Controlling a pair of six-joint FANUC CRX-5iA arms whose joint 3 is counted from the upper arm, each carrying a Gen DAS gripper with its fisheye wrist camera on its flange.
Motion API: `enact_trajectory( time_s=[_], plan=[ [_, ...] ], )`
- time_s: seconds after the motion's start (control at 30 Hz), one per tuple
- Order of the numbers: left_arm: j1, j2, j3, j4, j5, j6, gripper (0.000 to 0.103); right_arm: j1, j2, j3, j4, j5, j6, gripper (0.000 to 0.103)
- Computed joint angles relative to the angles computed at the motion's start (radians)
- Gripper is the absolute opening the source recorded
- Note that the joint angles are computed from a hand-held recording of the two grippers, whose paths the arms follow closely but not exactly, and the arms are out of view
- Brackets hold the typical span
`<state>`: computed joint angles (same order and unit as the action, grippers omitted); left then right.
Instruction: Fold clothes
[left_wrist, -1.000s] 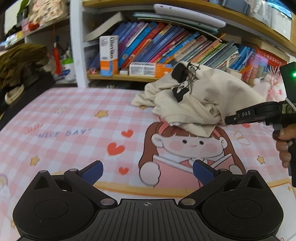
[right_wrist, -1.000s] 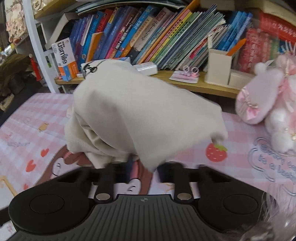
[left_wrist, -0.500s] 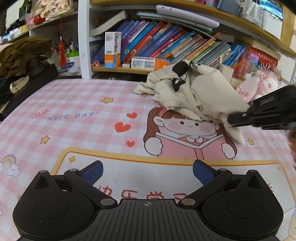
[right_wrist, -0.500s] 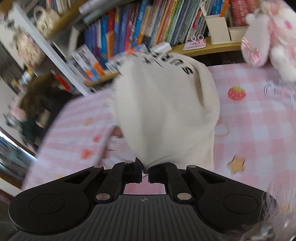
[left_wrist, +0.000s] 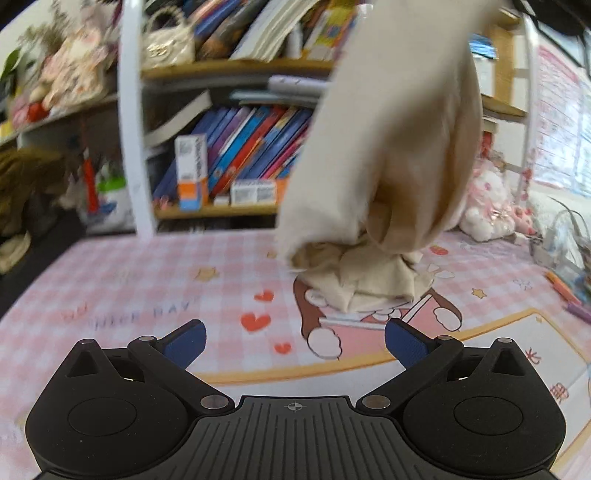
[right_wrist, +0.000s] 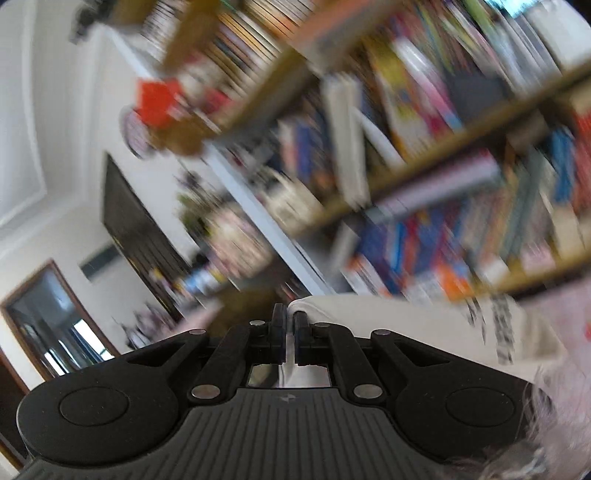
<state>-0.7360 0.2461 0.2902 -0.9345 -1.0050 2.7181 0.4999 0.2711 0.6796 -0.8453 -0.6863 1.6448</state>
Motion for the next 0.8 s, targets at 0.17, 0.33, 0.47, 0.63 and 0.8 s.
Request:
enact_trajectory(
  time_s=[0.17, 0.33, 0.47, 0.63, 0.8],
  plan=[
    [0.039, -0.021, -0.046, -0.018, 0.103, -0.030, 0.103, 0.095, -0.032, -0.010, 0.133, 0.109, -0.062, 0.004],
    [0.093, -0.041, -0.078, -0.026, 0.185, 0.025, 0.103, 0.178, -0.081, -0.062, 0.295, 0.181, -0.136, 0.004],
    [0.196, -0.107, -0.171, 0.068, 0.398, 0.071, 0.090, 0.230, -0.109, -0.108, 0.414, 0.224, -0.232, 0.004],
    [0.299, -0.242, -0.317, 0.111, 0.527, 0.211, 0.010, 0.269, -0.141, -0.155, 0.452, 0.258, -0.258, 0.004],
    [0.199, -0.407, -0.368, -0.266, 0.288, 0.640, 0.003, 0.294, -0.203, -0.243, 0.406, 0.296, -0.241, 0.004]
  ],
)
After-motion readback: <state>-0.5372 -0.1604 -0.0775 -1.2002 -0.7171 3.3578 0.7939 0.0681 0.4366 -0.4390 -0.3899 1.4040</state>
